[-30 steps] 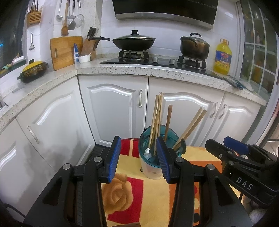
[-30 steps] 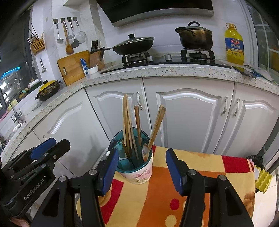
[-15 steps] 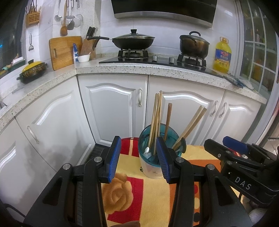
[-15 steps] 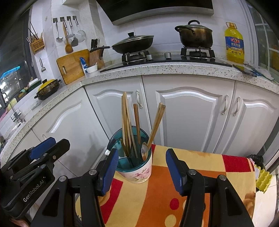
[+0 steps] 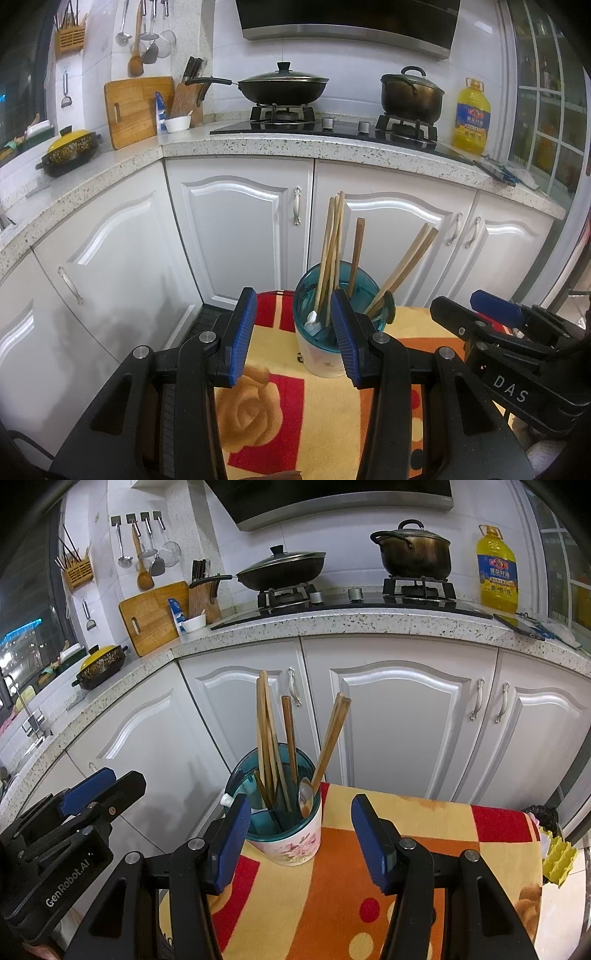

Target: Organize utensils

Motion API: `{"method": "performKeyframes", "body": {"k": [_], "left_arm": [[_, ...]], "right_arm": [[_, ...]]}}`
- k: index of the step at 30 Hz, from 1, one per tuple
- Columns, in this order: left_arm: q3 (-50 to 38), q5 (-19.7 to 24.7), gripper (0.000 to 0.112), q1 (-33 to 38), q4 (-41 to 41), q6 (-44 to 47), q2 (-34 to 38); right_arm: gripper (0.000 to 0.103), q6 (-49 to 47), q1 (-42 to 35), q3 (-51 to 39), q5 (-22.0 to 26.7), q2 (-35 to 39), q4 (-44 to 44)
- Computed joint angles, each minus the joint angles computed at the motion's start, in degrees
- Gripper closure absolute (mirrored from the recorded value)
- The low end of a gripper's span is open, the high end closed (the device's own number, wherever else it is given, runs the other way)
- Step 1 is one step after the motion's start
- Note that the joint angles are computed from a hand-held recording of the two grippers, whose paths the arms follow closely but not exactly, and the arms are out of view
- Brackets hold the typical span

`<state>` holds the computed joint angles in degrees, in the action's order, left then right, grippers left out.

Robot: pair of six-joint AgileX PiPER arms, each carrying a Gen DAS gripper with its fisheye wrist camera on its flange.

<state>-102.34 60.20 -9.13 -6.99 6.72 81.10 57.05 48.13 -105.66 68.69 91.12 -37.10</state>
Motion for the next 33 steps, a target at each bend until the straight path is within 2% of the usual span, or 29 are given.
{"method": "performKeyframes", "body": {"k": [33], "left_arm": [[-0.16, 0.13, 0.071, 0.14, -0.68, 0.95, 0.27]], "right_arm": [[0.048, -0.24, 0.1, -0.46, 0.0, 0.88, 0.57]]}}
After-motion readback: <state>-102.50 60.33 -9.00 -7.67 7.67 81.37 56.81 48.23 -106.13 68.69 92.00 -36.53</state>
